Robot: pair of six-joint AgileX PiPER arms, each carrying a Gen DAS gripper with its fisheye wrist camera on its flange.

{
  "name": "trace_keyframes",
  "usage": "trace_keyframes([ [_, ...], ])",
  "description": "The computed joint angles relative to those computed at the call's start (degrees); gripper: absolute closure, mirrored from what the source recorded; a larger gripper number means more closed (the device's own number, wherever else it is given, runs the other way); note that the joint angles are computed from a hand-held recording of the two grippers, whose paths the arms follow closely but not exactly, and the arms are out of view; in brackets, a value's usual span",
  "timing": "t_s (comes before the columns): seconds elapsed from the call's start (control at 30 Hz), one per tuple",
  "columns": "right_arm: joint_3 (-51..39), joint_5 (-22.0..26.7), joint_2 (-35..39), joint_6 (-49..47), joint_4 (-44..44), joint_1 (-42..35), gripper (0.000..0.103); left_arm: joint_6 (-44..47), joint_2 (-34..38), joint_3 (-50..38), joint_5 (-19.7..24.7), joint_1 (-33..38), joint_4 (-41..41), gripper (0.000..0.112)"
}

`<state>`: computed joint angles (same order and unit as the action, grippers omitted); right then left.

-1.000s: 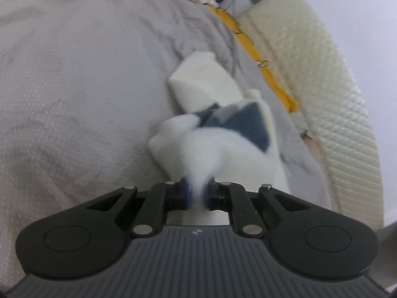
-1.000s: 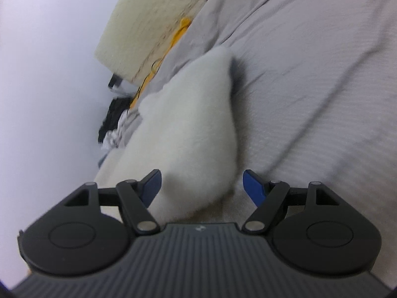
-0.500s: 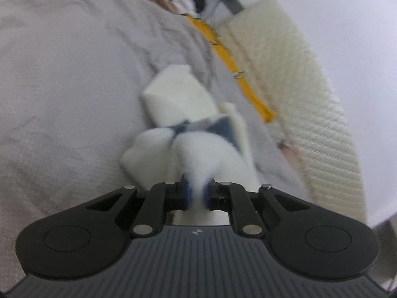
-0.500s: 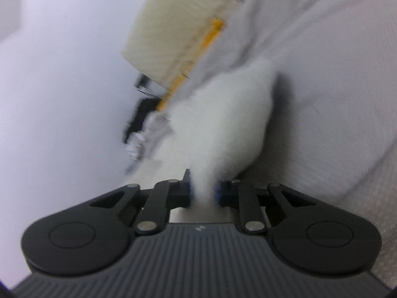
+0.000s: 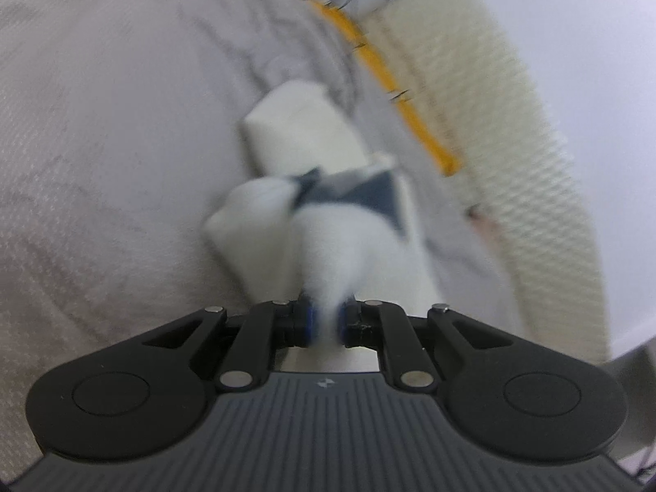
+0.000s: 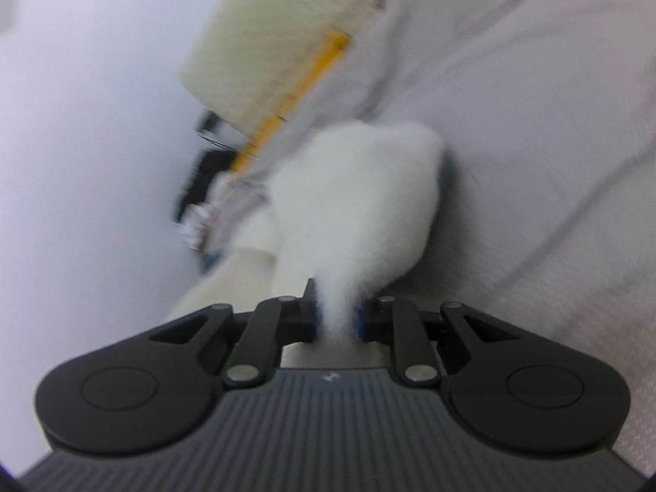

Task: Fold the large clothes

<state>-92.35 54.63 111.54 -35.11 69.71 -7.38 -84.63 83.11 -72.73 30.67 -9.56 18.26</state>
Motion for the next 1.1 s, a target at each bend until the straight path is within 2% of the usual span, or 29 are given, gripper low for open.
trace_keyframes([
  [0.07,-0.52,-1.78,2.06,2.39,-3.01,1.28,0.082,0.97,1.60,0.23,-0.89,1.22,-2.54,0.099],
  [0.13,-1.22,-2.62,4.09,4.75,-4.62,2.39,0.081,0.01,3.57,-1.08,1.12,0.92,-0.19,0.099],
  [0.23,0.93,-3.81,4.18,3.05,-3.43,2.78,0.079,1.93,5.43,-2.40,1.70,1.20,-0.52,0.098],
  [0.27,1.59,-3.96,3.99,2.60,-2.59,2.68,0.078,3.12,5.48,-2.53,2.04,1.25,-1.20,0.095],
  [0.33,2.70,-3.73,3.42,2.22,-1.71,2.20,0.077,8.38,4.62,-1.47,1.26,2.41,-7.01,0.078],
  [0.4,3.96,-3.69,2.65,1.99,-0.79,1.86,0.072,13.40,3.26,1.28,-1.53,3.66,-14.17,0.047],
  [0.47,5.21,-3.20,1.70,1.87,-0.43,1.27,0.051,13.98,2.07,3.22,-2.49,3.05,-16.75,0.041],
  [0.53,7.33,-2.11,0.52,0.62,0.22,0.17,0.044,14.79,1.13,4.48,-2.21,2.50,-18.59,0.038],
  [0.73,9.81,-0.20,-0.71,0.67,-0.93,0.19,0.044,23.87,1.55,7.65,-3.73,1.95,-32.06,0.036],
  [0.9,11.72,-0.16,-0.36,-2.01,0.81,0.68,0.044,25.81,3.87,5.75,-4.27,0.15,-32.11,0.038],
  [0.97,10.97,1.64,0.59,-2.86,2.59,0.25,0.044,23.72,4.30,5.15,-5.43,-1.25,-29.01,0.038],
  [1.1,10.42,7.11,3.05,-6.79,10.54,-1.70,0.044,29.00,6.18,4.42,-7.38,-1.21,-33.51,0.038],
])
